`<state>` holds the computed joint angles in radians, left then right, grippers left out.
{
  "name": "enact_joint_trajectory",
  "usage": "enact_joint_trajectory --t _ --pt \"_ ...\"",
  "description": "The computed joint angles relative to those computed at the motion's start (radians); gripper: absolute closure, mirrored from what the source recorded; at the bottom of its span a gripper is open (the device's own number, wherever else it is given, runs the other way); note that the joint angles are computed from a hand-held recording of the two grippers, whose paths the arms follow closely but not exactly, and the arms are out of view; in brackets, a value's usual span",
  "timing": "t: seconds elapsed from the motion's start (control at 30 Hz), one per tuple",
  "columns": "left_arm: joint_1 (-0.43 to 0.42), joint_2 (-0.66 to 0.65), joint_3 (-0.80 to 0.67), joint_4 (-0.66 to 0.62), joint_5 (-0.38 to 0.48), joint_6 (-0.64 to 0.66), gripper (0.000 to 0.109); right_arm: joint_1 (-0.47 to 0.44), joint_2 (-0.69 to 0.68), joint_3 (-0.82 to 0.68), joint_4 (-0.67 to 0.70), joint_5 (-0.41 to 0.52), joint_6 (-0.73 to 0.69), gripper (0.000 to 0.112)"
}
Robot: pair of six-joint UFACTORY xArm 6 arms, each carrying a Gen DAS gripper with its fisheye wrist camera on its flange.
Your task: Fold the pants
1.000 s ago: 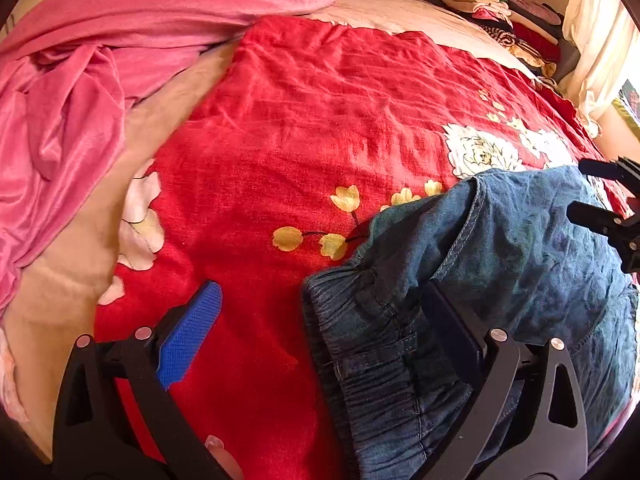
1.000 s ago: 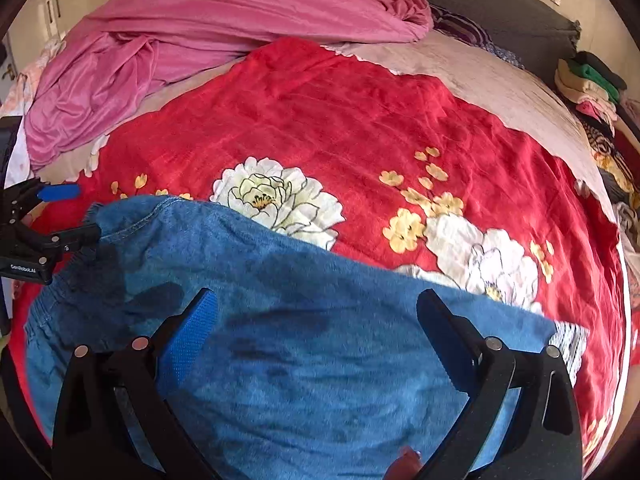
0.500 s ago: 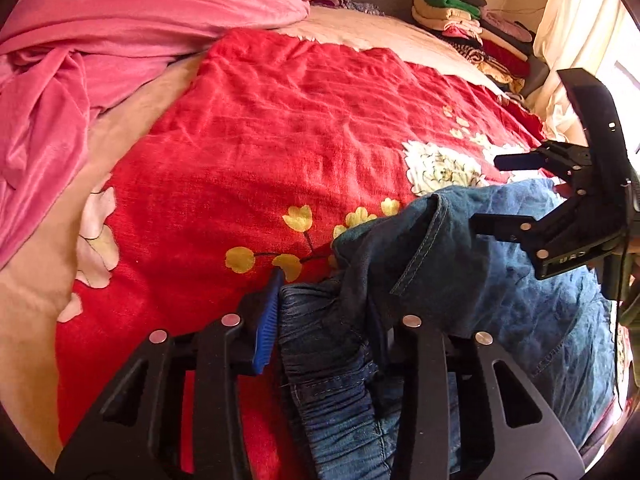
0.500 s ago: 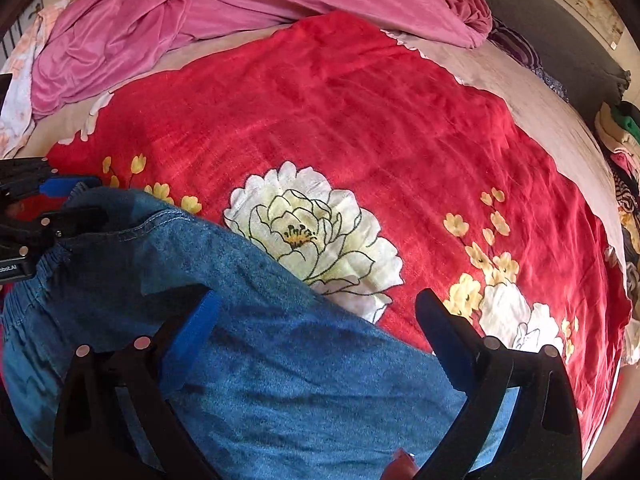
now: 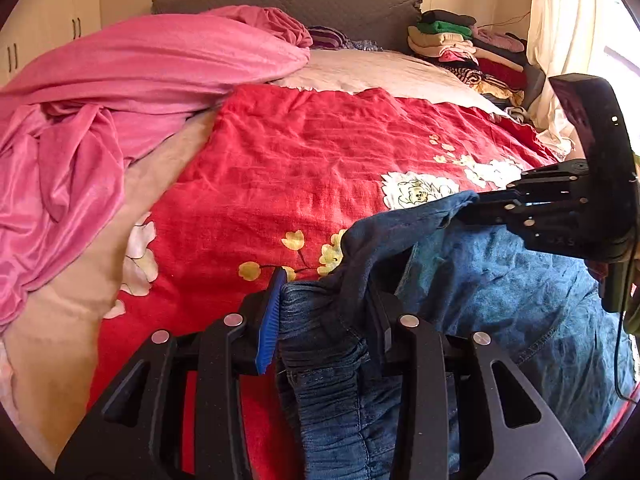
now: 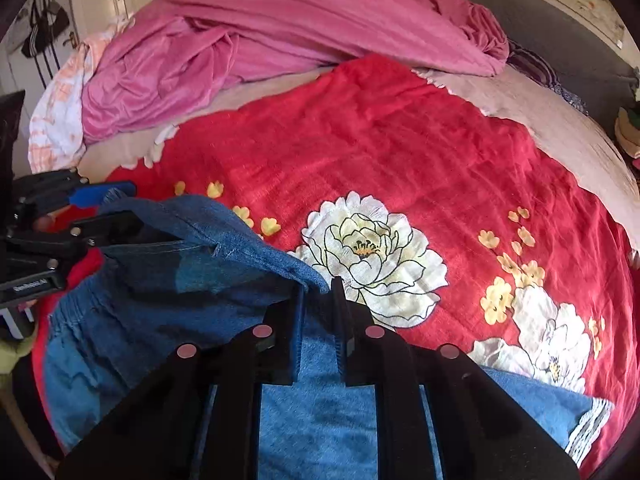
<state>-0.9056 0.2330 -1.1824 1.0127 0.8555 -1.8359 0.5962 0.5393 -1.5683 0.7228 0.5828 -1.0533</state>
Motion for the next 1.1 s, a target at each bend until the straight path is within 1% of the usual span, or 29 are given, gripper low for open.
enact_joint_trajectory --t 0.17,0.37,0.43,0.57,0.7,0.83,0.9,0.97,1.07,1.1 --pt "-0.057 0.009 -0.038 0.029 0.094 -0.018 0.081 -0.010 -0.176 0.204 0.209 -0.055 -0.147 0.102" --pt "-0.139 0.005 -0.060 0.075 0.189 -0.076 0.080 -0.005 -0.369 0.424 0.359 -0.103 -0.242 0.102" --pt "-0.172 0.002 -0.061 0.086 0.224 -0.097 0.080 0.000 -0.429 0.491 0.393 -0.108 -0.263 0.102" --pt "-0.228 -0.006 -0.051 0.101 0.276 -0.147 0.080 0.031 -0.544 0.626 0.449 -0.158 -0.310 0.102" --pt "-0.279 -0.013 -0.028 0.099 0.288 -0.194 0.079 0.065 -0.640 0.753 0.507 -0.201 -0.342 0.102" --pt "-0.318 -0.025 -0.002 0.088 0.282 -0.230 0.079 0.081 -0.699 0.844 0.562 -0.203 -0.352 0.102" --pt "-0.340 -0.026 0.008 0.070 0.279 -0.248 0.079 0.101 -0.732 0.892 0.580 -0.225 -0.357 0.102" --pt "-0.363 -0.017 0.010 0.046 0.285 -0.247 0.079 0.117 -0.756 0.931 0.580 -0.232 -0.346 0.102" --pt "-0.382 -0.015 0.029 0.015 0.248 -0.271 0.079 0.137 -0.791 0.987 0.569 -0.245 -0.330 0.102" --pt "-0.388 -0.009 0.028 0.003 0.252 -0.267 0.077 0.145 -0.799 1.002 0.569 -0.252 -0.326 0.102"
